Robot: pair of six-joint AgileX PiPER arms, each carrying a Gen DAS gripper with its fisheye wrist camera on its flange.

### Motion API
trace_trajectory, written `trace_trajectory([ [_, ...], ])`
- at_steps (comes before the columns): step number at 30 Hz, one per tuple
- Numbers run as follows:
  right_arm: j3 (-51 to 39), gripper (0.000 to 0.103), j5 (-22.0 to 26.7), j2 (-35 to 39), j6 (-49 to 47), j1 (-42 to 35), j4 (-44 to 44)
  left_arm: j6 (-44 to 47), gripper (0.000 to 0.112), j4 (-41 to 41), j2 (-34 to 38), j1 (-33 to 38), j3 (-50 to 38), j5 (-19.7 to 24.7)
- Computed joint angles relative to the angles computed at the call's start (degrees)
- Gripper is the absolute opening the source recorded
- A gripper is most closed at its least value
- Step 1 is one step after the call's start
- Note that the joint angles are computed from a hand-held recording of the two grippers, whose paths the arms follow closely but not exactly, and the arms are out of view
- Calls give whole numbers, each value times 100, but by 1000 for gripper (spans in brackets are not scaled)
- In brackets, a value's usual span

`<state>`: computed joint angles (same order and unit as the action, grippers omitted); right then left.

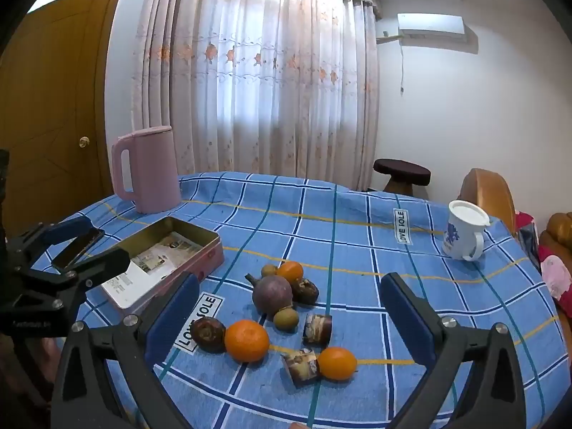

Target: Organize fruits

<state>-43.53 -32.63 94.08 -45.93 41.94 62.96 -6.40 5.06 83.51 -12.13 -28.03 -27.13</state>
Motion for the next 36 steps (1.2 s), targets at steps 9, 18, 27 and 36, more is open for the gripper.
trace_trajectory([
  [9,147,102,-60,24,612,-64,-467,-55,103,97,-146,-1,-39,317],
  [18,175,102,-147,117,781,24,-495,48,103,22,64,-2,-19,122],
  [27,155,102,-32,94,783,-48,-497,78,103,-17,120,-11,-18,66],
  [36,177,102,-96,127,832,20,-481,86,103,-41,135,-21,22,31],
])
